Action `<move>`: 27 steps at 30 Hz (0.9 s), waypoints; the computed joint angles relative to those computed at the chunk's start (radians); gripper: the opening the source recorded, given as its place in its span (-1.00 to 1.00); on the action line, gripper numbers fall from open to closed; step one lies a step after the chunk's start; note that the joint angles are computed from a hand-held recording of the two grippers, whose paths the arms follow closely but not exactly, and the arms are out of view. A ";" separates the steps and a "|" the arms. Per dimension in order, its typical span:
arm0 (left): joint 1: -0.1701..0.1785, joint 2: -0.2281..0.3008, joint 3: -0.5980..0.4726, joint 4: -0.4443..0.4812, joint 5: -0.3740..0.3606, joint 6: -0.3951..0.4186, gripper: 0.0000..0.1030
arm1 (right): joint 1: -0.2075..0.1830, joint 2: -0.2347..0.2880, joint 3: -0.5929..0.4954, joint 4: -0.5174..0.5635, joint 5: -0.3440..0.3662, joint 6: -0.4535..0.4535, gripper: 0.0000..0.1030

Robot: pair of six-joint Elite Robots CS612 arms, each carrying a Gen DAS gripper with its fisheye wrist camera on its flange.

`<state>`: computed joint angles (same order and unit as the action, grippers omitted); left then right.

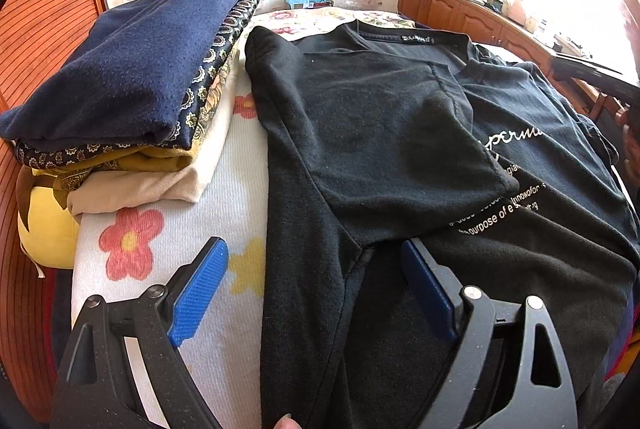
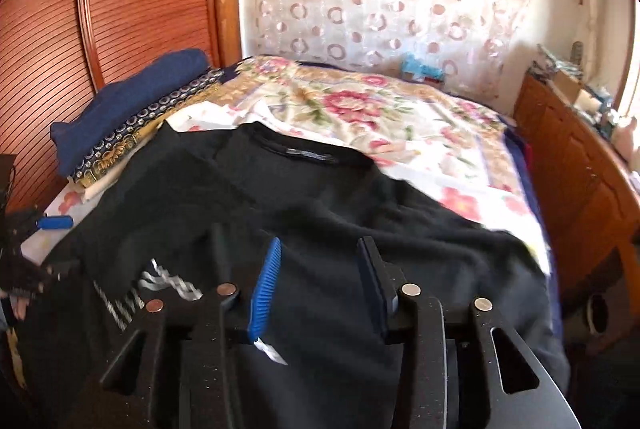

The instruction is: Fold small clothes

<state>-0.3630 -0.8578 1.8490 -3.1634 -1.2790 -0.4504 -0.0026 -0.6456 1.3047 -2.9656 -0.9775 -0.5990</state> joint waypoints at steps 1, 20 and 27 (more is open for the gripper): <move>0.000 0.000 0.000 0.000 0.000 0.000 0.72 | -0.012 -0.009 0.016 -0.010 0.008 0.002 -0.12; -0.007 0.001 -0.002 0.006 0.026 -0.007 0.72 | -0.127 -0.023 0.111 -0.050 -0.173 0.189 -0.11; -0.034 -0.017 0.037 -0.145 0.075 -0.004 0.72 | -0.133 -0.017 0.066 0.056 -0.131 0.238 -0.11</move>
